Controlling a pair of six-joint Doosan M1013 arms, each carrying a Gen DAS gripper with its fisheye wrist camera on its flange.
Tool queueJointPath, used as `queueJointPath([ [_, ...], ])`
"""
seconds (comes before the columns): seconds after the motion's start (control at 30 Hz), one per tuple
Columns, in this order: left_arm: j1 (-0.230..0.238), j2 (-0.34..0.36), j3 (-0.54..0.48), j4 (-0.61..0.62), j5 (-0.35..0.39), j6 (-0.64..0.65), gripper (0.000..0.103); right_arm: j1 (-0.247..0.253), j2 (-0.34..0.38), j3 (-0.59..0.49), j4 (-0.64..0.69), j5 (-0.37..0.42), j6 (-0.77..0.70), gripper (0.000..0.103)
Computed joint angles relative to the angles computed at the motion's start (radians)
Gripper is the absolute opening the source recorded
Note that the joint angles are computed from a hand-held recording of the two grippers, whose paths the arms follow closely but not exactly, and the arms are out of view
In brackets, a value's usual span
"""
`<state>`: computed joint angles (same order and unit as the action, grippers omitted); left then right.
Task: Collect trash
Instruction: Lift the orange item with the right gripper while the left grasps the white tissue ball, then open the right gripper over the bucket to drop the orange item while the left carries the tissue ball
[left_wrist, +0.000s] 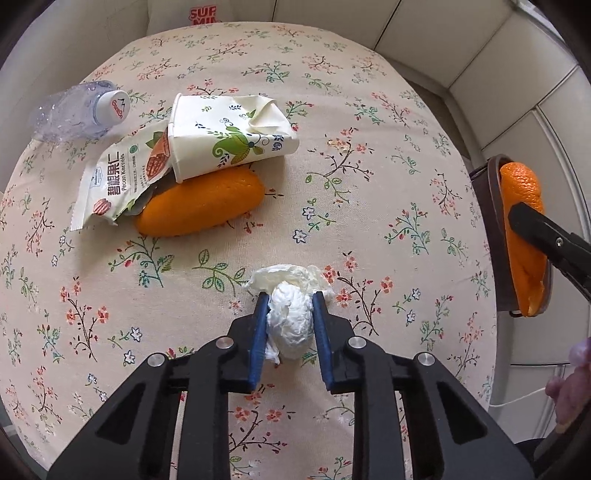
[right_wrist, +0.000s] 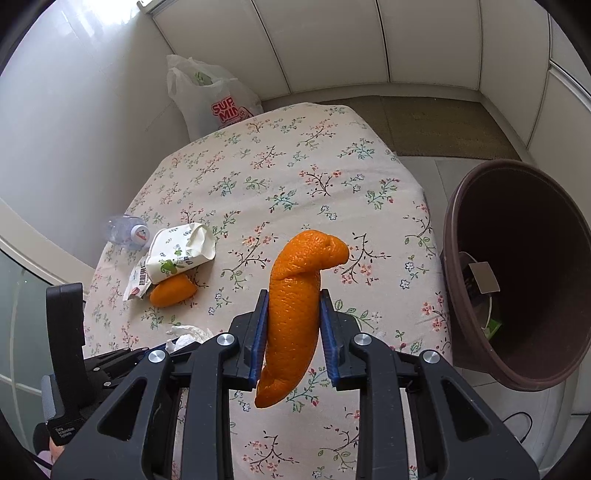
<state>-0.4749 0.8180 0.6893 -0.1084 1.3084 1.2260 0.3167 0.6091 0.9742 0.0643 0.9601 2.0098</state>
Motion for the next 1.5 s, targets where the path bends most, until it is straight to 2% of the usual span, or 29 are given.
queueJointPath([
  [0.23,0.009,-0.028,0.028,-0.016,-0.035,-0.008,0.023,-0.002,-0.008,0.01,0.002,-0.011,0.0,0.025],
  [0.63,-0.008,-0.105,0.102,0.089,-0.177,-0.054,0.023,-0.013,-0.049,0.059,-0.012,-0.062,0.011,0.025],
  [0.87,-0.045,-0.095,0.044,0.18,-0.236,-0.026,0.023,-0.015,-0.093,0.11,-0.101,-0.119,0.061,0.025],
  [1.03,-0.071,-0.08,0.001,0.147,-0.291,-0.052,0.023,-0.022,-0.131,0.158,-0.2,-0.154,0.13,0.025],
  [1.23,-0.11,-0.034,-0.095,0.146,-0.295,-0.053,0.024,-0.035,-0.178,0.228,-0.389,-0.172,0.264,0.025],
  [1.5,-0.152,0.03,-0.215,0.145,-0.291,-0.041,0.024,-0.064,-0.204,0.279,-0.583,-0.162,0.431,0.025],
])
